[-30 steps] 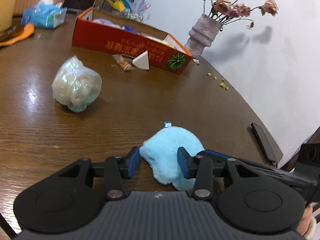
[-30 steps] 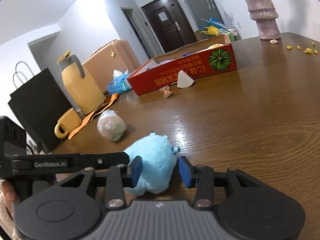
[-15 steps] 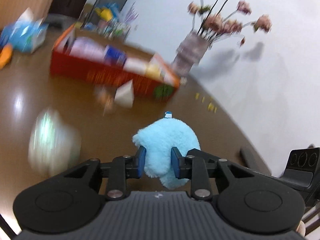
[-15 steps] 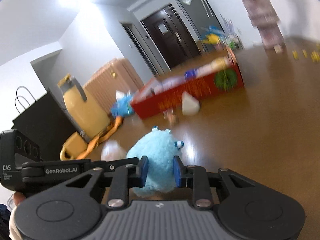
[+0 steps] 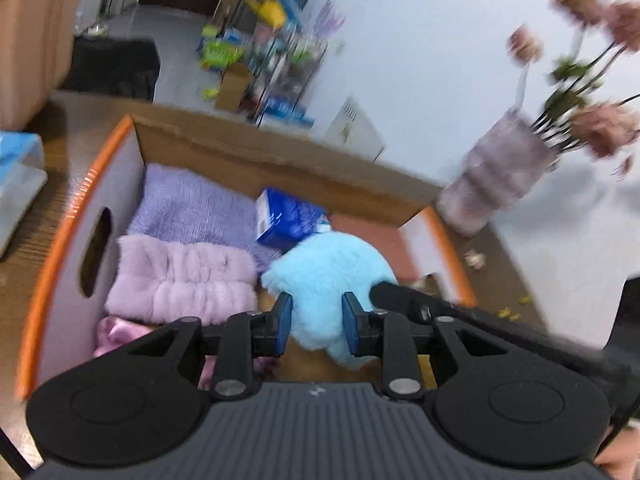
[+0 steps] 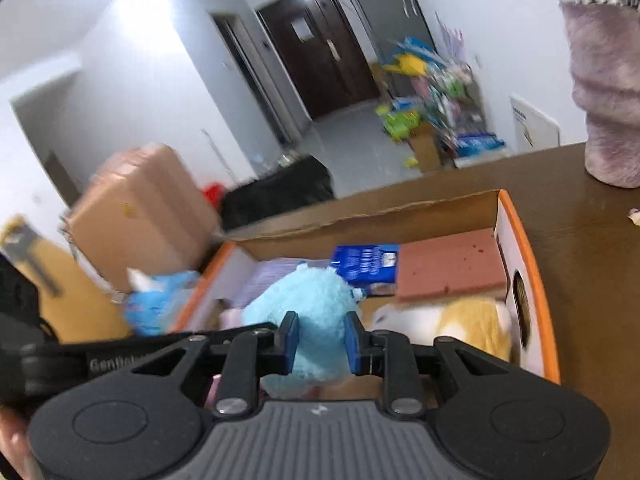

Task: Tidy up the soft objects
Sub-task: 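Carry the blue plush into the red box and open the right gripper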

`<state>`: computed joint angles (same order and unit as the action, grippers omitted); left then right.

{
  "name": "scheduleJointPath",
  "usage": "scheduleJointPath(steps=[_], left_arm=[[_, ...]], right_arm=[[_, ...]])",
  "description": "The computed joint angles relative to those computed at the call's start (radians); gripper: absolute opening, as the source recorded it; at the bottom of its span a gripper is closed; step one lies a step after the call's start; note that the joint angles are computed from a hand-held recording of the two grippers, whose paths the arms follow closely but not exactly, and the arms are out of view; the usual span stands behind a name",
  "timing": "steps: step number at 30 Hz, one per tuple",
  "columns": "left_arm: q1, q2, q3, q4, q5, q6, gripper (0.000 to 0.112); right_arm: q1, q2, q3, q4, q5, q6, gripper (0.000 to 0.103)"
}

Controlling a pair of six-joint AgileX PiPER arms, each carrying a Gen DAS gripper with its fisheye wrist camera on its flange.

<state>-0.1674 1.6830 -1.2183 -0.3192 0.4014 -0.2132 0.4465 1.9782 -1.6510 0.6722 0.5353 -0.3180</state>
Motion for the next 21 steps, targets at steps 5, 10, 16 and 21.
scheduleJointPath(steps=[5,10,16,21], left_arm=[[-0.02,0.091,-0.082,0.276,0.055,-0.253,0.024],[-0.026,0.126,-0.106,0.324,0.093,-0.288,0.025],[-0.025,0.016,-0.057,0.245,0.096,-0.153,0.04],[-0.091,-0.215,0.012,0.499,0.165,-0.322,0.042]], right_arm=[[0.016,0.237,-0.324,-0.178,0.141,0.252,0.011],[0.081,0.317,-0.426,-0.397,0.172,0.367,0.0],[0.097,0.18,-0.262,-0.507,0.066,0.421,0.013],[0.067,-0.022,-0.125,-0.52,0.045,0.387,0.014]])
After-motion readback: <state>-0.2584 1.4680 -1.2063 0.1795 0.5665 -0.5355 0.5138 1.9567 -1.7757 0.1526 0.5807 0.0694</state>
